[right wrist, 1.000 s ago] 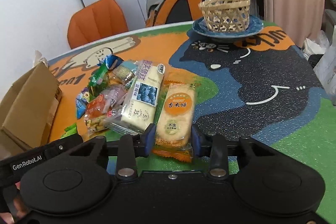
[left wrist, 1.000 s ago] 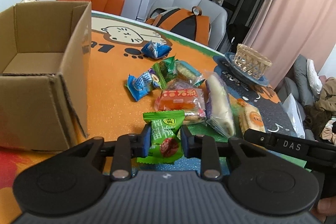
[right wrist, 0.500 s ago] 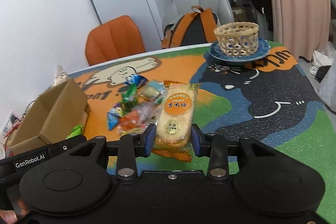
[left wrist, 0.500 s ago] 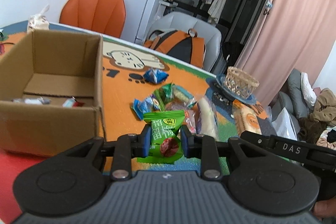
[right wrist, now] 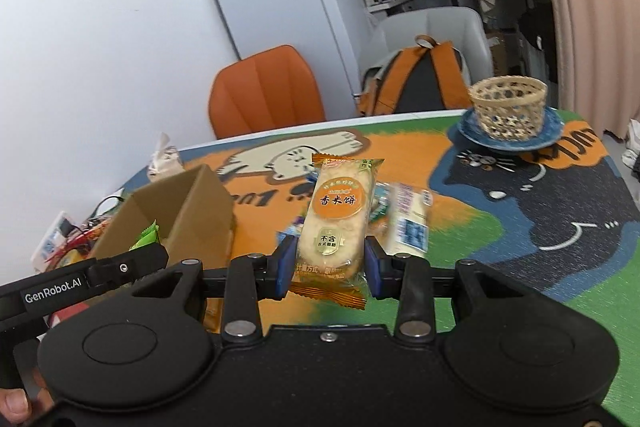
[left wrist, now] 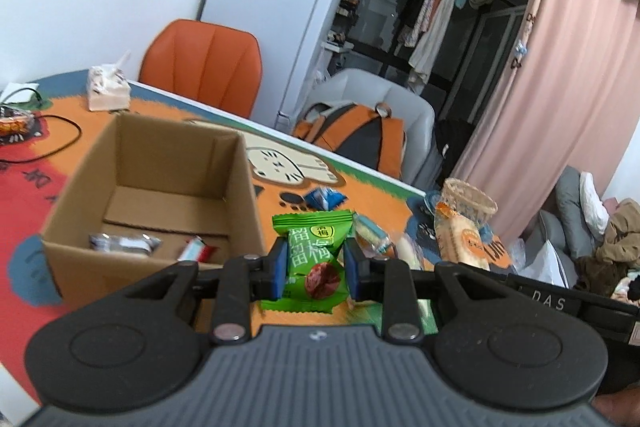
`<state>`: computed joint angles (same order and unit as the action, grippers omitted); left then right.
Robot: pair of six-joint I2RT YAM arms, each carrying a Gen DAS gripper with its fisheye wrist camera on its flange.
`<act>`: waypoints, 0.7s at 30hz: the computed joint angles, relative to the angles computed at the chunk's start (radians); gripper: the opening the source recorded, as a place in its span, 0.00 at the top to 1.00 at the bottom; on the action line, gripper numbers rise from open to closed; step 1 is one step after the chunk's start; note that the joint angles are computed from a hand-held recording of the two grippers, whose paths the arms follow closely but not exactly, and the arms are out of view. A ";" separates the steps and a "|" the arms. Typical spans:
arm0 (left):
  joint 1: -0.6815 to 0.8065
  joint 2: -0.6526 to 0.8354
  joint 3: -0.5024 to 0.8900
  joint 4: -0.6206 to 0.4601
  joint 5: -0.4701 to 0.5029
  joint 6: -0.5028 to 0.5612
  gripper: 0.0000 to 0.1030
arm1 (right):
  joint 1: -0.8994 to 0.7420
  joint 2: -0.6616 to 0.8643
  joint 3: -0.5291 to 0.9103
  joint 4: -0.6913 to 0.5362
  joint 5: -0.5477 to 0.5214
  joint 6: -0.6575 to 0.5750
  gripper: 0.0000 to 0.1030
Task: Organize snacks
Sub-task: 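Carry both packets to the box and open the left tool over it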
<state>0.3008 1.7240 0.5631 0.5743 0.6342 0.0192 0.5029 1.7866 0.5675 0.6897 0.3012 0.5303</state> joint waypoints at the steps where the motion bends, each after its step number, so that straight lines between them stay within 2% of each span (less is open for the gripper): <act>1: 0.011 -0.004 0.004 -0.005 0.004 0.000 0.73 | 0.005 0.001 0.007 -0.001 -0.004 -0.004 0.65; 12: 0.103 0.010 0.084 -0.068 0.042 -0.004 0.73 | 0.050 0.021 0.083 -0.027 -0.014 -0.021 0.65; 21: 0.190 0.101 0.252 -0.140 0.050 -0.022 0.73 | 0.070 0.063 0.177 -0.077 -0.012 -0.026 0.65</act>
